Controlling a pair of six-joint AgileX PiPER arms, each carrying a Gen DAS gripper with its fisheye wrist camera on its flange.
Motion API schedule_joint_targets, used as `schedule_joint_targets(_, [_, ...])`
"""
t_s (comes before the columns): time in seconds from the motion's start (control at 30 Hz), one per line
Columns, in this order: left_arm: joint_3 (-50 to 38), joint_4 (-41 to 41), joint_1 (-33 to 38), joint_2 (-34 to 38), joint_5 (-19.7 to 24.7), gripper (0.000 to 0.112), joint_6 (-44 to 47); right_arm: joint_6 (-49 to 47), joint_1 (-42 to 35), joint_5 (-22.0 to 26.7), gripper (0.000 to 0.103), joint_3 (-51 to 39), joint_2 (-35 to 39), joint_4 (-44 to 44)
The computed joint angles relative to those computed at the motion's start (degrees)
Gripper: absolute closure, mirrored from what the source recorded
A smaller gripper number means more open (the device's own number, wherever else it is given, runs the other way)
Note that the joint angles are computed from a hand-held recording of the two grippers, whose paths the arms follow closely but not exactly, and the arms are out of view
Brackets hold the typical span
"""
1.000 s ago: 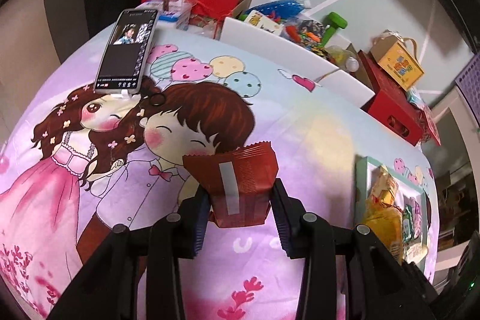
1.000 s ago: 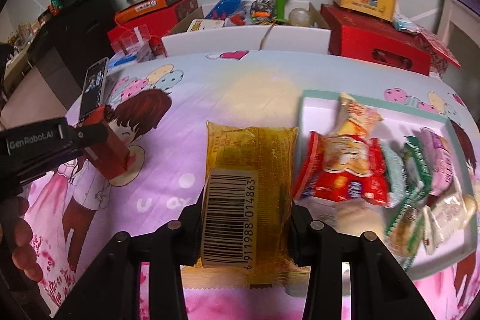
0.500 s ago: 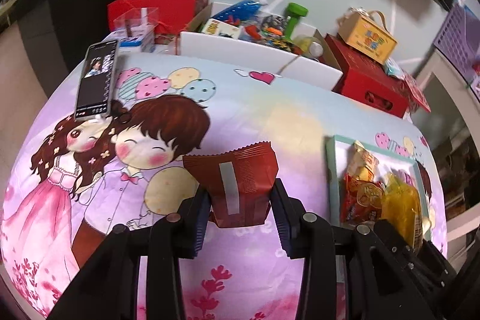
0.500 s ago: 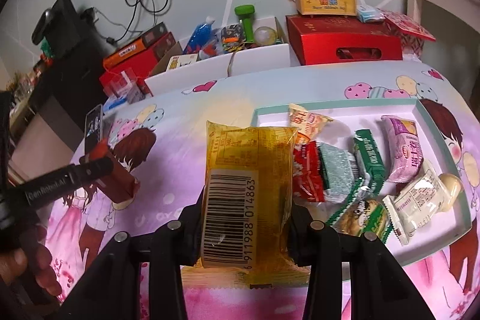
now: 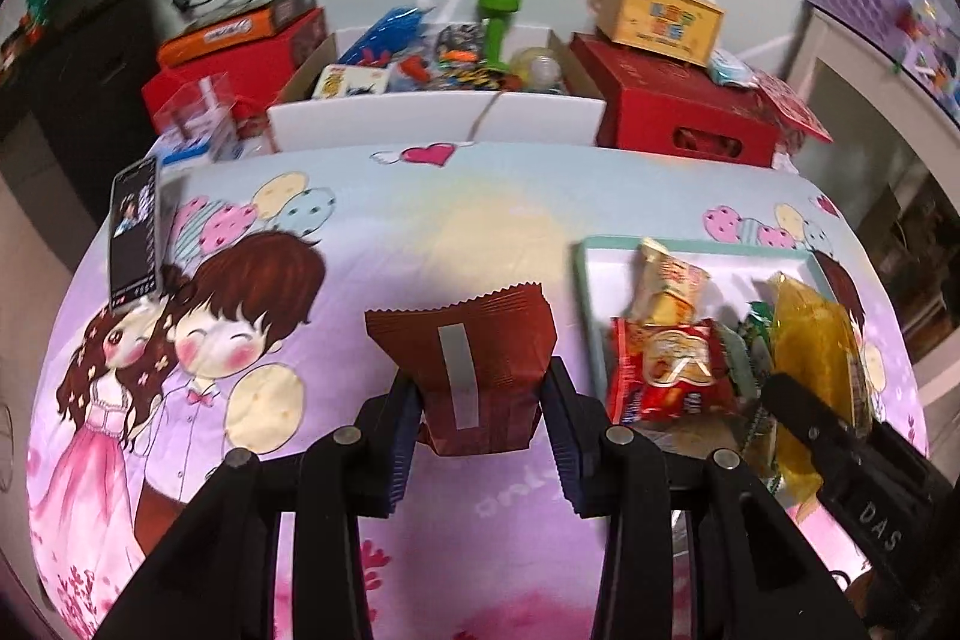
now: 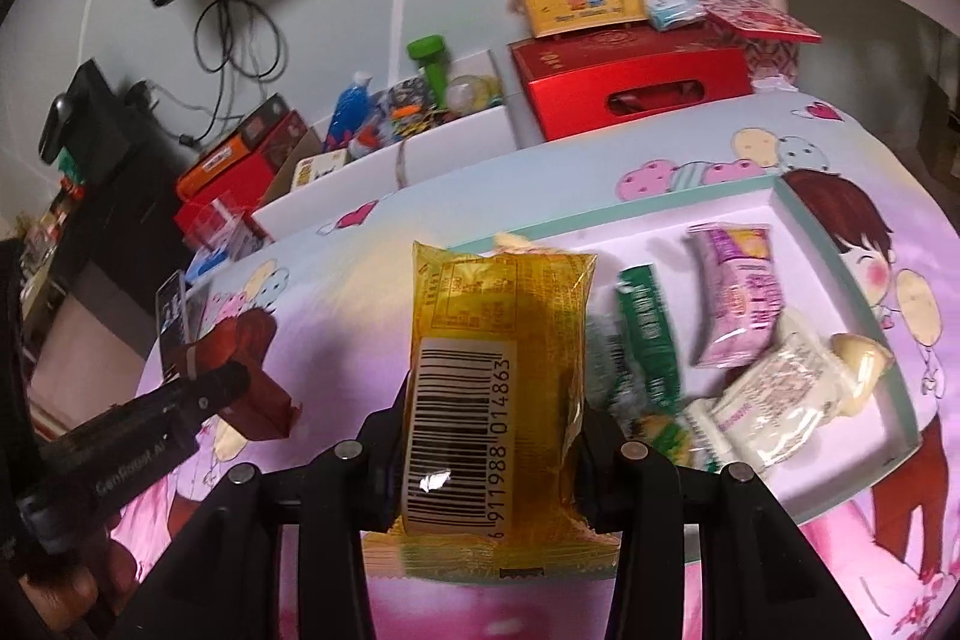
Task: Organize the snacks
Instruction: 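Carry the red box and yellow pack over the tray with both tools, then lower both snacks into the tray, opening left tool then right tool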
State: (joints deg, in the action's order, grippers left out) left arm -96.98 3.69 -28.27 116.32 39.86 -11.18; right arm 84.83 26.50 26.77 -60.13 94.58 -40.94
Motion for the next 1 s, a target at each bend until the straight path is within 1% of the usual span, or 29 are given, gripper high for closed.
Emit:
schedule_joint_targets(0.1, [-0.7, 0.7, -2.0, 0.6, 0.0, 0.071, 0.5, 0.4, -2.1, -0.3, 0.058, 2.1, -1.4, 0.1])
schedule_joint_targets(0.23, [-2.1, -1.1, -4.1, 1.5, -0.1, 0.071, 2.8, 1.1, -5.6, -1.0, 0.058, 5.3, -4.0, 0.1])
schedule_joint_targets(0.33, [-2.9, -0.5, -6.2, 2.3, -0.1, 0.071, 3.5, 1.1, -8.2, -1.0, 0.058, 7.0, -5.5, 0.3])
schedule_joint_targets(0.47, [-4.8, -2.1, -8.3, 3.5, 0.5, 0.071, 5.6, -0.2, -11.2, -1.3, 0.058, 8.8, -6.6, 2.0])
schedule_joint_targets(0.57, [-6.4, -2.0, -10.3, 4.2, 0.7, 0.071, 6.9, -1.2, -12.3, -2.0, 0.058, 9.3, -6.9, 3.1])
schedule_joint_targets(0.73, [-9.0, -3.3, -12.2, 5.5, 1.3, 0.071, 8.7, -0.9, -12.7, -1.6, 0.058, 9.7, -7.0, 2.5])
schedule_joint_targets(1.0, [-12.3, -5.8, -12.1, 7.3, 1.9, 0.071, 9.4, -2.4, -13.0, -0.8, 0.058, 9.4, -6.1, 3.0])
